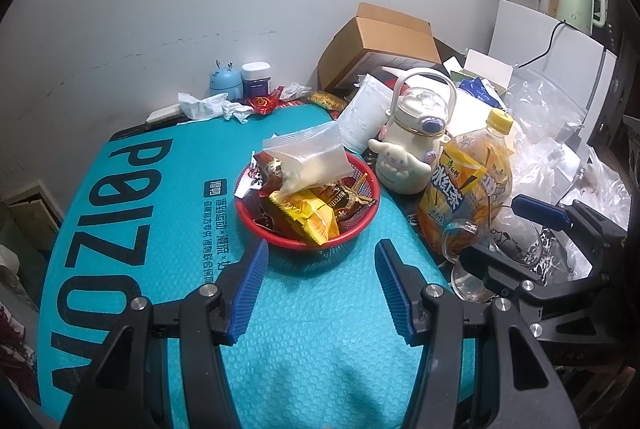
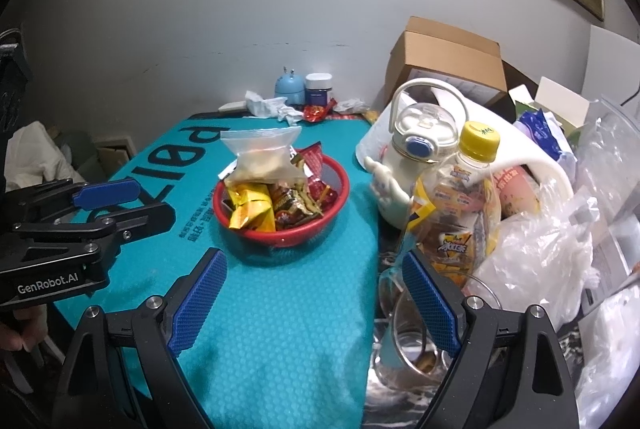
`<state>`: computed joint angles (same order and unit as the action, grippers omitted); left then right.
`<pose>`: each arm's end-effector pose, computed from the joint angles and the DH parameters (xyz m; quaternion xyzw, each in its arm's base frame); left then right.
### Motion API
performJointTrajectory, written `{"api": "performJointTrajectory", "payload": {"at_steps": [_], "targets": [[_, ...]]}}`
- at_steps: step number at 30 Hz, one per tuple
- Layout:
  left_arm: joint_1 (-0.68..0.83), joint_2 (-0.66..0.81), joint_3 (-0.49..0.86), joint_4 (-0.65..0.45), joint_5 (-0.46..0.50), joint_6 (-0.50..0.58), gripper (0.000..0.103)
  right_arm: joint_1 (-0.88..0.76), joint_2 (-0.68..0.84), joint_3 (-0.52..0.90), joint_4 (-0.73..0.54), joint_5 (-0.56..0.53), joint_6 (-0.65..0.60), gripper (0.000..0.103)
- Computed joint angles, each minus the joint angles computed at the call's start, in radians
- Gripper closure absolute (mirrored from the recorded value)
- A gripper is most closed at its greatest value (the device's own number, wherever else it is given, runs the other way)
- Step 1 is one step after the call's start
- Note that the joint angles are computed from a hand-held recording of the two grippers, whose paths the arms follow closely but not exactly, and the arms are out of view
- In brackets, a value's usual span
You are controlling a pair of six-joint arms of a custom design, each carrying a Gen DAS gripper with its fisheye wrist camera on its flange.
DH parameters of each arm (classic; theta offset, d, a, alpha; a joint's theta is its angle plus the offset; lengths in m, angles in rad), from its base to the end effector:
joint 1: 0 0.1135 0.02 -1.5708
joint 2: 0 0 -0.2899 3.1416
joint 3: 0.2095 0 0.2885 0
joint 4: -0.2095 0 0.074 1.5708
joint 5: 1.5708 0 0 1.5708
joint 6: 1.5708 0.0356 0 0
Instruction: Organize snacks
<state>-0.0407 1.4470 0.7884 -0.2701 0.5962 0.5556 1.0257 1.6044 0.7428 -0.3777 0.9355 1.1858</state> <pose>0.3050 -0.0324 0.1931 0.3550 0.8398 -0.1927 0.3627 0.1749 0.2331 0.1382 0.1446 0.8716 -0.0678 0.4635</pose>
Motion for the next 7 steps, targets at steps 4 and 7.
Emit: {"api": "performJointTrajectory", "payload": {"at_steps": [4, 7], "targets": [[0.001, -0.004, -0.003, 0.002, -0.002, 0.005, 0.048, 0.006, 0.01, 0.011, -0.017, 0.0, 0.019, 0.013], [0.006, 0.002, 0.003, -0.004, 0.007, 0.011, 0.048, 0.009, 0.017, 0.014, -0.019, -0.001, 0.026, 0.013]]}}
